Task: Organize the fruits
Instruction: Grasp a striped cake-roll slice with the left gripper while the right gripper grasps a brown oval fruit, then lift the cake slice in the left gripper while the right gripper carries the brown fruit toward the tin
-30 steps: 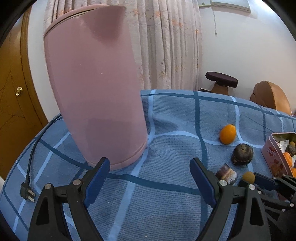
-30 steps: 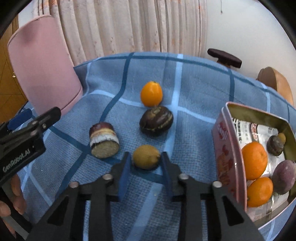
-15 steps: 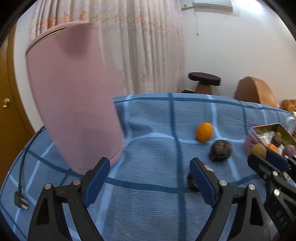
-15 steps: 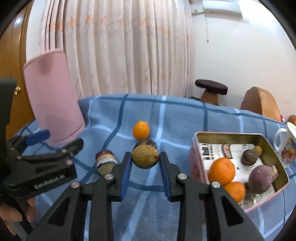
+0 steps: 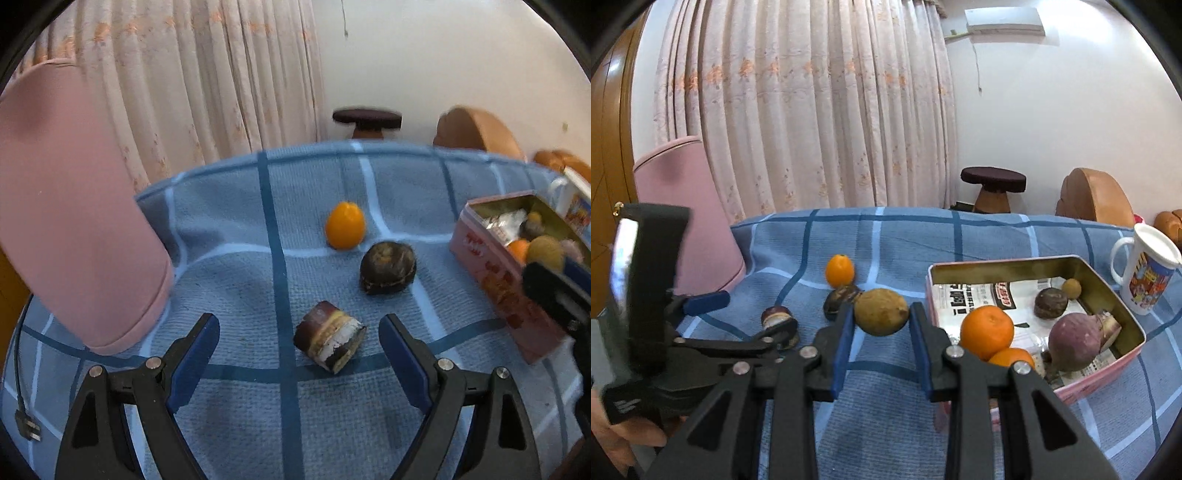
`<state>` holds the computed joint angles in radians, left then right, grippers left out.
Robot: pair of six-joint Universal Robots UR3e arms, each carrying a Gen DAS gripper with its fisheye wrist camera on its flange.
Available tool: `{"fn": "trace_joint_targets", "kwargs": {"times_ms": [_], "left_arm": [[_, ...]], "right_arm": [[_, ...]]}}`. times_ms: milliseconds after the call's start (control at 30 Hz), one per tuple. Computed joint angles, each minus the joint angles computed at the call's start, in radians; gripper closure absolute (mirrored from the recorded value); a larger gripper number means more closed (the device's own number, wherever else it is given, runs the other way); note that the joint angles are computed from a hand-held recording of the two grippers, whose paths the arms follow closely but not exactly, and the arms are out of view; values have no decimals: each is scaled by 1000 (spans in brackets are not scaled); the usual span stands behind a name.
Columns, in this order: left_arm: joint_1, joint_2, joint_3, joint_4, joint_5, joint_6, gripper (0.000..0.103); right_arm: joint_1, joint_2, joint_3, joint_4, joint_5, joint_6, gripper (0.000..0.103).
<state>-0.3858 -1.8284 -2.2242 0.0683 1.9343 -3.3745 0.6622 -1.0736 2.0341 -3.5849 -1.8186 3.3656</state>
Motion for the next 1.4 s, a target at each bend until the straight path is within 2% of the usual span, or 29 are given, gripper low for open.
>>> {"fn": "trace_joint_targets", "kwargs": {"times_ms": [100, 167, 300, 367, 467, 567, 733, 933, 1033, 1400], "left_arm": [[9, -33, 58, -89, -9, 7, 15], [24, -32, 58, -97, -38, 12, 36], [89, -10, 28, -86, -158, 34, 50], [101, -2, 16, -70, -183, 41, 65], [106, 2, 8, -56, -173, 31, 65], [107, 32, -52, 30, -138, -5, 65], [66, 56, -117, 157, -26, -81, 65], [-9, 63, -161, 234, 81, -155, 65], [-70, 39, -132, 231, 157, -173, 65], [-186, 20, -93, 181, 298, -264, 65]], "right_arm": [[-4, 2, -5, 4, 10, -3, 70], [-15, -3, -6, 14, 29, -2, 70], [-40, -14, 3, 23, 68, 8, 70], [-47, -17, 5, 25, 76, 11, 70], [-49, -16, 7, 19, 72, 6, 70], [-38, -9, 1, 13, 54, -2, 70], [-14, 5, -17, 14, 18, -11, 70], [0, 15, -21, 4, -1, -13, 70], [2, 16, -19, -5, -4, -18, 70], [8, 18, -12, -22, -11, -34, 70]]}}
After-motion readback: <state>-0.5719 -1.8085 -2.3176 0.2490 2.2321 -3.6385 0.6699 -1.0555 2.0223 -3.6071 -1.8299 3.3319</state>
